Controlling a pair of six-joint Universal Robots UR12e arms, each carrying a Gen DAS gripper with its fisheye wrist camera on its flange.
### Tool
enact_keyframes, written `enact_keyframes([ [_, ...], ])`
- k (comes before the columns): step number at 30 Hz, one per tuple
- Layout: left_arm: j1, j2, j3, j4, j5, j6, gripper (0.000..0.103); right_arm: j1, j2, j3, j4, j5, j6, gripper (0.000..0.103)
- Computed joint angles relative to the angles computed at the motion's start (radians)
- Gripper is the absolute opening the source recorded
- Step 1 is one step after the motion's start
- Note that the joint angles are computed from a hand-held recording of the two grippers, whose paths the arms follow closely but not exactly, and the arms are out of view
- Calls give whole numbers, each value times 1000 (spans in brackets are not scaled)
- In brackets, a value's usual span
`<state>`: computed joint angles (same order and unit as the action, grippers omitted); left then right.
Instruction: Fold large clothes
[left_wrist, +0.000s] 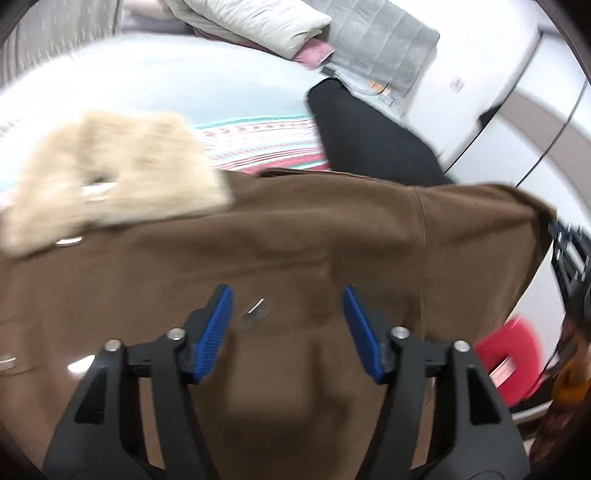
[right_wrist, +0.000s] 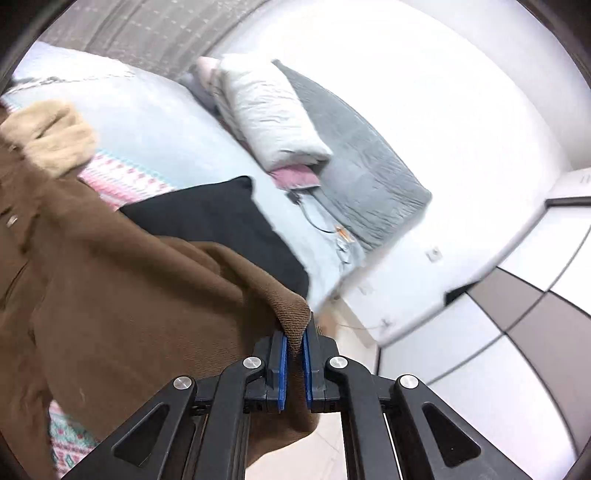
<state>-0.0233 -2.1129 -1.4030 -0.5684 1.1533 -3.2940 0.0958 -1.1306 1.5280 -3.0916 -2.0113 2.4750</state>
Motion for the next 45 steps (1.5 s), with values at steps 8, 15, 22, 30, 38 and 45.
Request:
enact_keyframes([
  [8, -64, -79, 67, -62, 163, 161, 61, -14, 155, -208, 394, -152, 151, 22],
  [15, 15, 28, -45, 16, 332, 335, 77, -27, 81, -186, 421, 204, 273, 59],
  [22, 156, 9, -45, 29, 439, 154, 77, 52, 212, -441, 739, 631, 358, 60],
  [30, 210, -32, -10, 62, 234, 102, 77, 137, 422, -746, 964, 741, 633, 61],
  [38, 188, -83, 61, 24, 156, -19, 19, 219, 549, -915, 1006, 420, 721, 38],
  [45, 164, -70, 14, 251, 312, -92, 15, 254, 551, -896, 827, 341, 653, 9],
])
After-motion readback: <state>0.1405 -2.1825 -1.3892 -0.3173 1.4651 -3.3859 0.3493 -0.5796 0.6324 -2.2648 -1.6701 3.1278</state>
